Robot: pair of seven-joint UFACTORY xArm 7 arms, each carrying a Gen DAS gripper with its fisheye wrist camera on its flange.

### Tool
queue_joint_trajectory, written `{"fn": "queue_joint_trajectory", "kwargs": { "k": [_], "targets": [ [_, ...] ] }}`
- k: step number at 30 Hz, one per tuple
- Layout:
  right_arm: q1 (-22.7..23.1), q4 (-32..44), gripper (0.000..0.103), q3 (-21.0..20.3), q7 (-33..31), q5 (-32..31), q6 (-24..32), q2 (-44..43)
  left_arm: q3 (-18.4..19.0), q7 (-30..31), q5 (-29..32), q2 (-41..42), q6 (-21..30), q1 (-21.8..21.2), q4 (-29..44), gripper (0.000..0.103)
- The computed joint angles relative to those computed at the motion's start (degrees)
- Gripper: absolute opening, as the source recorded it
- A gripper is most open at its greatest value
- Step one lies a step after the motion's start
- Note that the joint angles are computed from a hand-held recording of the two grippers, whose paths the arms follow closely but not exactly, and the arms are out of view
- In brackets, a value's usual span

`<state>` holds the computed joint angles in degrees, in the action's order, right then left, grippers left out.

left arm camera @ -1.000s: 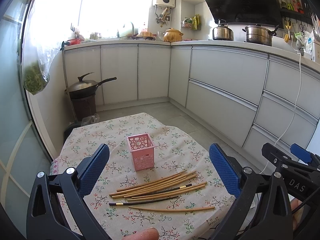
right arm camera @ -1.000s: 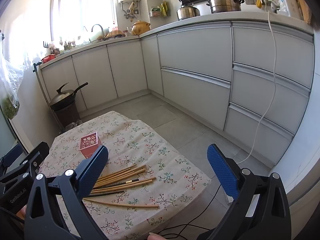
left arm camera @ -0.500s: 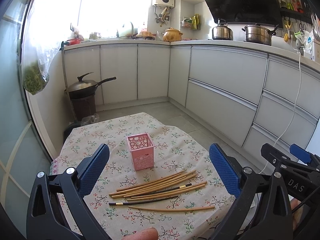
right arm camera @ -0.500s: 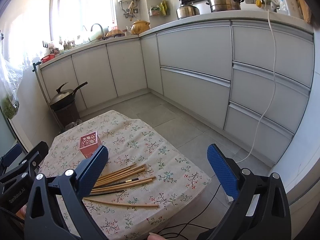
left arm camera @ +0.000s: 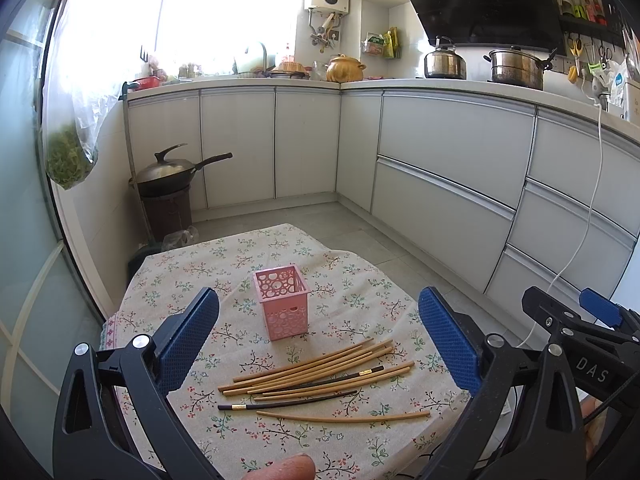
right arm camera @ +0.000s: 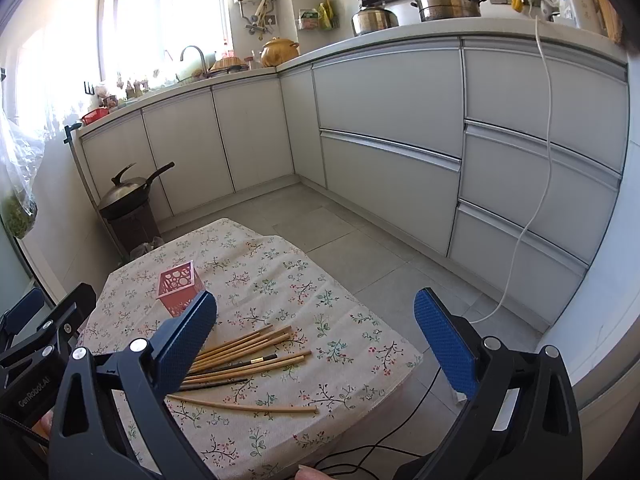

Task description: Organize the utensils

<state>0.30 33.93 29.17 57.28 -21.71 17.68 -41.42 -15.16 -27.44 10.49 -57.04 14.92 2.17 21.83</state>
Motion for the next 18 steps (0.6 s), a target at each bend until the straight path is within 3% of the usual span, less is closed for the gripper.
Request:
{"fn": "queue_joint_trajectory", "kwargs": {
  "k": [13,16,18],
  "targets": [
    [0.8,0.2,0.096,-0.9,-0.6,0.3,0.7,0.7,0.0,-0.3,0.1,-0.1,0.4,0.2,0.0,0.096],
    [2.0,0.2,0.096,-2.5,-1.1,1.3,0.9,1.5,0.6,-1.5,-0.7,0.7,1.5,1.0,0.2,0.096],
    [4.8,-0.1,0.096,-5.9,-2.9,3.6,0.4,3.1,3.4,-1.3,-2.1,2.0,1.9,-0.4,0.2,0.096]
  ]
}}
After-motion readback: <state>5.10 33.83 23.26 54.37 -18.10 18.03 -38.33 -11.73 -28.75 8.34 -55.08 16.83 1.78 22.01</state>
